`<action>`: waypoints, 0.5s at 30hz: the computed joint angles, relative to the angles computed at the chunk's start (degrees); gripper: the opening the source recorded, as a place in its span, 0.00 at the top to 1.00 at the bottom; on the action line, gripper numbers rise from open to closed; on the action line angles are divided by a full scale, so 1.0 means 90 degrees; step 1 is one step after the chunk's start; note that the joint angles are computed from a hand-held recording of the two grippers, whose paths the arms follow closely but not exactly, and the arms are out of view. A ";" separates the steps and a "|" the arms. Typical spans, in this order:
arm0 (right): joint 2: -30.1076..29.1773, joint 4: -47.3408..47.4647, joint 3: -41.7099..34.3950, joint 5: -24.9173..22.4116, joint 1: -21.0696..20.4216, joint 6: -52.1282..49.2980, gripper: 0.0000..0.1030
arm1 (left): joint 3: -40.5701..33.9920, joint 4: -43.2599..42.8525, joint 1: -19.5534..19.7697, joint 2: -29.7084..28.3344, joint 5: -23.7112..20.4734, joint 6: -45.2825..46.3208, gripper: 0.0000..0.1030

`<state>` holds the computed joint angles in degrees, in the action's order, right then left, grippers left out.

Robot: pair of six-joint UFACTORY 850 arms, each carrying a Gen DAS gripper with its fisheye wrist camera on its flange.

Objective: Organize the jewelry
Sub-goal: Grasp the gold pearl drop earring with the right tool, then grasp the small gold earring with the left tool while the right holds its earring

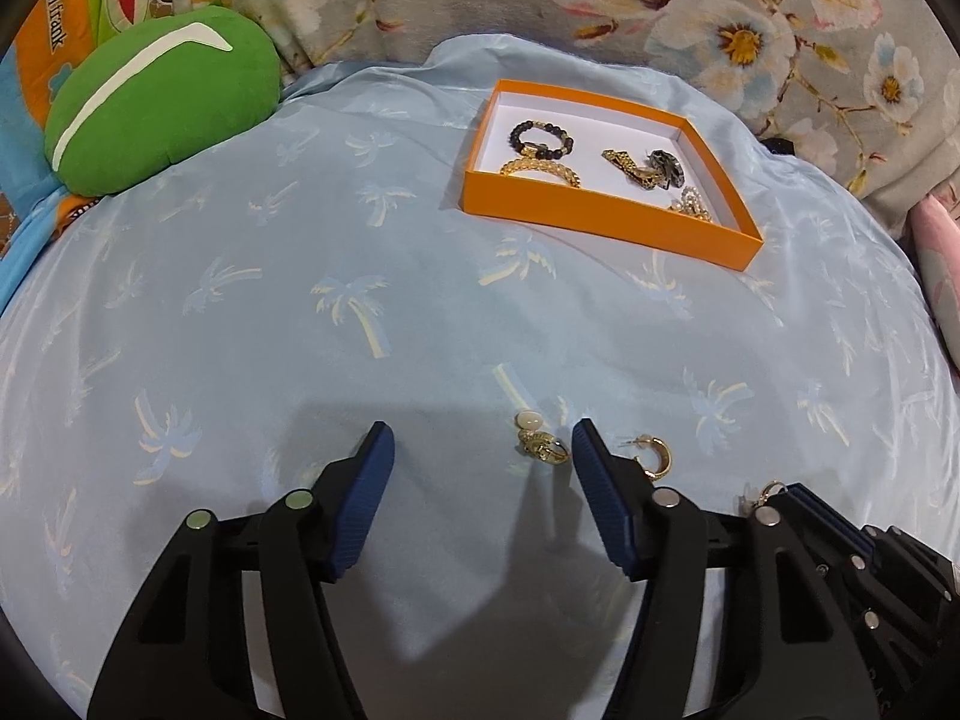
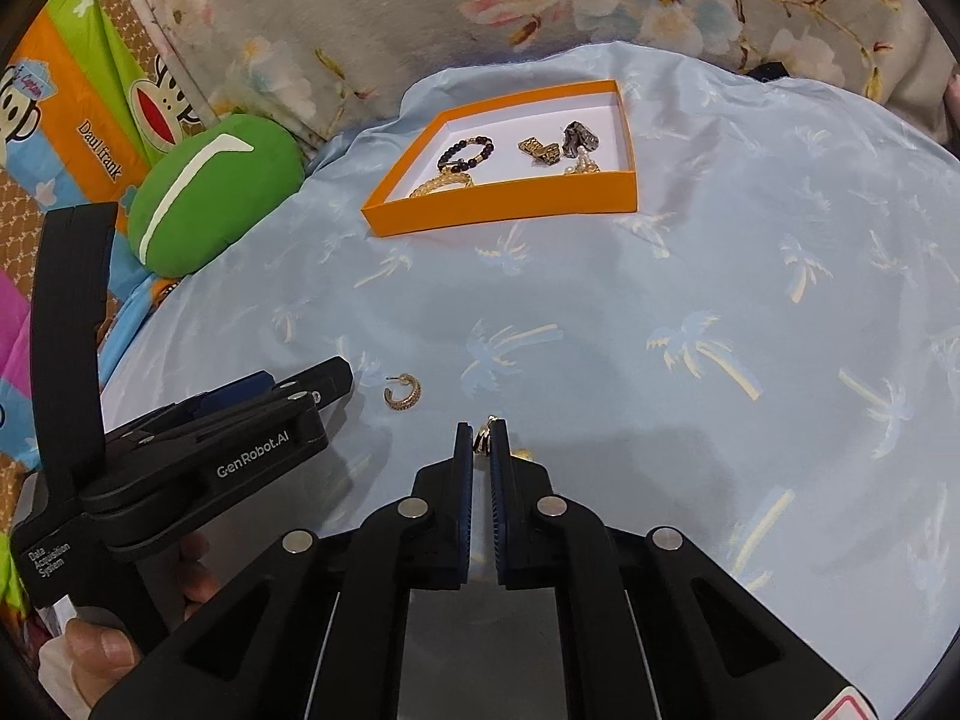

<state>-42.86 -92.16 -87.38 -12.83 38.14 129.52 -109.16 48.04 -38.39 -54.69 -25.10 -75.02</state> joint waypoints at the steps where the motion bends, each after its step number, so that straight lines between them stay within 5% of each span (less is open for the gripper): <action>1: 0.0003 -0.0063 0.0008 0.0028 -0.0008 0.0069 0.95 | 0.0039 0.0055 0.0003 0.0024 -0.0004 -0.0088 0.50; 5: 0.0020 -0.0400 0.0053 0.0085 -0.0025 0.0422 0.95 | 0.0322 0.0305 0.0040 0.0189 0.0093 -0.0430 0.64; 15: 0.0009 -0.0346 0.0037 0.0117 -0.0027 0.0334 0.95 | 0.0126 0.0090 -0.0012 0.0075 0.0015 0.0135 0.65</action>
<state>-42.78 -95.27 -87.04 -11.78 37.90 132.53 -108.02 48.85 -38.50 -54.01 -24.96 -73.81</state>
